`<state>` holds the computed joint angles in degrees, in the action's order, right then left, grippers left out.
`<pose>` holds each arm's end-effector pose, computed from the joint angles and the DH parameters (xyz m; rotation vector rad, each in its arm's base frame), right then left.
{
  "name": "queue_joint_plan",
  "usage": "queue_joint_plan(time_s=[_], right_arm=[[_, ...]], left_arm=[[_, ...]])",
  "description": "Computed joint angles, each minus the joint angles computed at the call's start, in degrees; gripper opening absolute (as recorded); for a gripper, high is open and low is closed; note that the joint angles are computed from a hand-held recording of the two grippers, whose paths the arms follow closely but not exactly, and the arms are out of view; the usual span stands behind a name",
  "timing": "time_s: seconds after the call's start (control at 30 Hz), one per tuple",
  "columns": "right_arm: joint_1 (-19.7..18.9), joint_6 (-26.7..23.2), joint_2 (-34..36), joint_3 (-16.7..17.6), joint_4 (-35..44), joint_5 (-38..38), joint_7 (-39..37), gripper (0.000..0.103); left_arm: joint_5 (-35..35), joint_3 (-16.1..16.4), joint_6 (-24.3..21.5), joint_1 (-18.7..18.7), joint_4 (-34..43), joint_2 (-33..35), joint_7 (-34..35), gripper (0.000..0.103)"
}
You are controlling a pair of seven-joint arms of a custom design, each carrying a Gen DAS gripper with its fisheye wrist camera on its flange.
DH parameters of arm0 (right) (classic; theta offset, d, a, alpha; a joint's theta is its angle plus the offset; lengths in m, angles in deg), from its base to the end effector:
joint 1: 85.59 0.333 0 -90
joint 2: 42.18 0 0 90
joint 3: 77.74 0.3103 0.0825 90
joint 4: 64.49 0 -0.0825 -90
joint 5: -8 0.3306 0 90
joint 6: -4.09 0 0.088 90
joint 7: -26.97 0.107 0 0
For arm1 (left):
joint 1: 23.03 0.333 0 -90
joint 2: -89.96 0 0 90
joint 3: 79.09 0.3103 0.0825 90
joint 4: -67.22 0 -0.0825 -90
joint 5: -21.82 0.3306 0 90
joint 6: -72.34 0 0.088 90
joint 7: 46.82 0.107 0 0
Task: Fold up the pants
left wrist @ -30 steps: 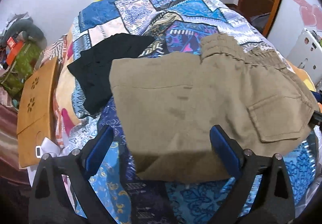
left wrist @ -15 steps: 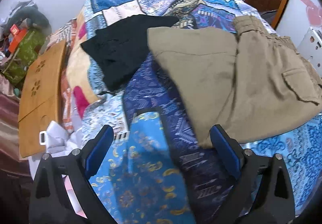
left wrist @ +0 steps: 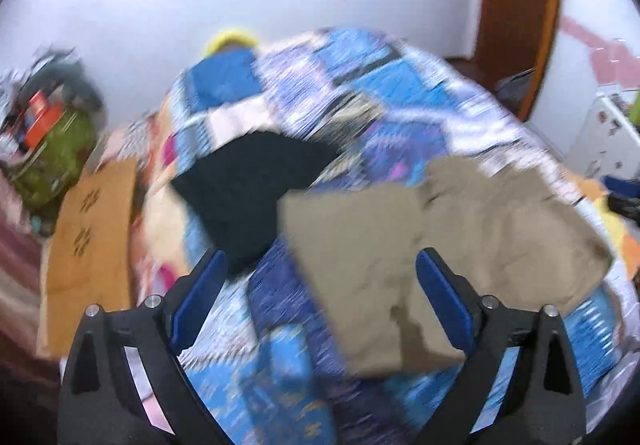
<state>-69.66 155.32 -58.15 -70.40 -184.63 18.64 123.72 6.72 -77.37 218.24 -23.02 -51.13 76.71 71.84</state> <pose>0.4335 0.1906 0.6431 -1.7979 1.5085 -0.3844 0.4859 0.0196 0.6235 -1.5058 2.0512 -0.7297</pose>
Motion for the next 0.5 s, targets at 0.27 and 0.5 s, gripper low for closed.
queue_joint_plan(time_s=[0.27, 0.5], right_arm=[[2.0, -2.0, 8.2, 0.2, 5.7, -0.6, -2.7, 0.028], [1.7, -5.1, 10.1, -1.1, 5.4, -2.9, -2.0, 0.009]], left_arm=[[3.4, -4.7, -2.3, -2.2, 4.5, 7.2, 0.6, 0.061], [4.1, -5.8, -7.9, 0.1, 7.8, 12.0, -1.9, 0.062]])
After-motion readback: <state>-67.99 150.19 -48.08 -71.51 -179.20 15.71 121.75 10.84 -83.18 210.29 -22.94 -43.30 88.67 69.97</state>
